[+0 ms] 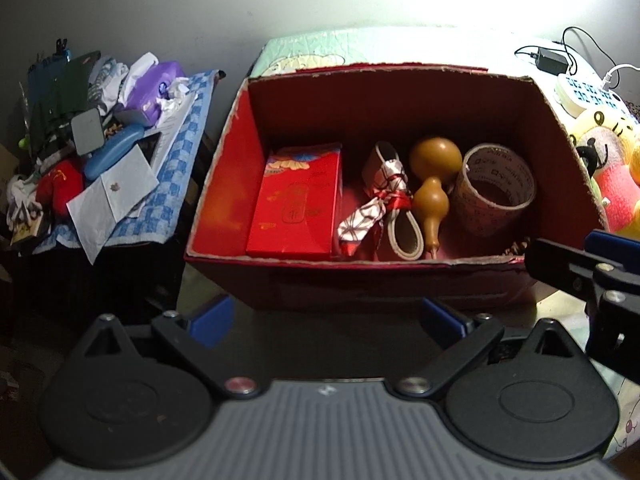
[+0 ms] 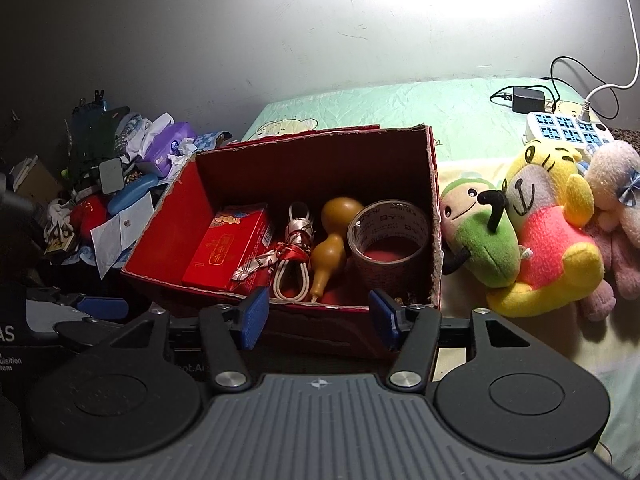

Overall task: Organize objects
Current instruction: 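Withdraw the right gripper up and away from the red box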

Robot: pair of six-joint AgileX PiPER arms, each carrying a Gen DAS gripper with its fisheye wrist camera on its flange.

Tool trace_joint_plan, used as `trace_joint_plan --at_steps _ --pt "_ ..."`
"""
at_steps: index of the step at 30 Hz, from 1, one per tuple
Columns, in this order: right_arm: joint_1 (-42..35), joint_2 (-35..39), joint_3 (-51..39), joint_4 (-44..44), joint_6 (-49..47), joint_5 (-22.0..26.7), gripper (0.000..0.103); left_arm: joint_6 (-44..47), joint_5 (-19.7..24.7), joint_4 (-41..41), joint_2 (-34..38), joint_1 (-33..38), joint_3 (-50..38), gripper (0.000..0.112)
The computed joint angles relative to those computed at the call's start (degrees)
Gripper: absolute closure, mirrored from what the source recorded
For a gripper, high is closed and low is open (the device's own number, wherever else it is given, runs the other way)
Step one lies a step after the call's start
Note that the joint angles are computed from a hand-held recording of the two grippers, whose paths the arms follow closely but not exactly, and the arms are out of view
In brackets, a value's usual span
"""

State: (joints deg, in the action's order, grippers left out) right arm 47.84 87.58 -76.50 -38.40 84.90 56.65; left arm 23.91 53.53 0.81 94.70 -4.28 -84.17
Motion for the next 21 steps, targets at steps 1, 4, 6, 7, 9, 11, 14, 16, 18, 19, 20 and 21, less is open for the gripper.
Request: trace_joint_plan --at_steps 1,4,6,7,9,11,14,16,18,19,20,21 --pt "0.16 0.07 0.03 0.01 0.15 0.23 0.045 -0.23 0.59 0.41 0.24 -0.1 0.01 0.012" --pt "0.82 0.77 -0.45 0.44 0.56 1.88 0.043 0.5 2.94 -0.8 0.85 0.51 -0.45 0.012" --pt "0.78 1.02 -0.61 1.62 0.26 2.06 0.043 1.01 4.59 -1.52 1.4 0.94 -1.07 0.012" --pt "0.71 1.06 -0.58 2.1 0.35 2.0 0.041 1.05 5.24 -1.6 1.65 1.06 -1.32 0.012" --pt "0.63 1.42 -1.0 2.94 0.64 2.66 0.038 0.9 6.07 -1.43 2.06 1.17 -1.52 0.012" --pt "0.44 1.84 -1.68 3.95 0.69 3.63 0.038 0.95 7.37 -1.57 2.94 1.43 -2.47 0.012" --pt "0.0 2.47 -2.69 5.5 0.29 4.69 0.037 1.14 8.79 -1.99 3.63 1.87 -3.17 0.012" --pt "0.0 3.12 -3.8 6.5 -0.14 5.89 0.032 1.19 9.07 -1.94 3.71 1.94 -3.18 0.013" --pt "0.07 3.51 -4.56 7.09 -0.37 6.46 0.032 1.41 9.0 -1.97 3.57 1.99 -3.0 0.013" --pt "-0.06 3.7 -4.96 7.26 -0.63 6.61 0.032 1.57 9.07 -2.05 3.63 2.07 -3.08 0.013" --pt "0.06 3.94 -5.46 7.23 -0.68 7.05 0.031 1.76 9.21 -2.18 3.71 2.18 -3.27 0.013" --pt "0.14 4.14 -5.96 7.16 -0.81 7.49 0.031 1.9 9.3 -2.22 3.77 2.25 -3.45 0.013"
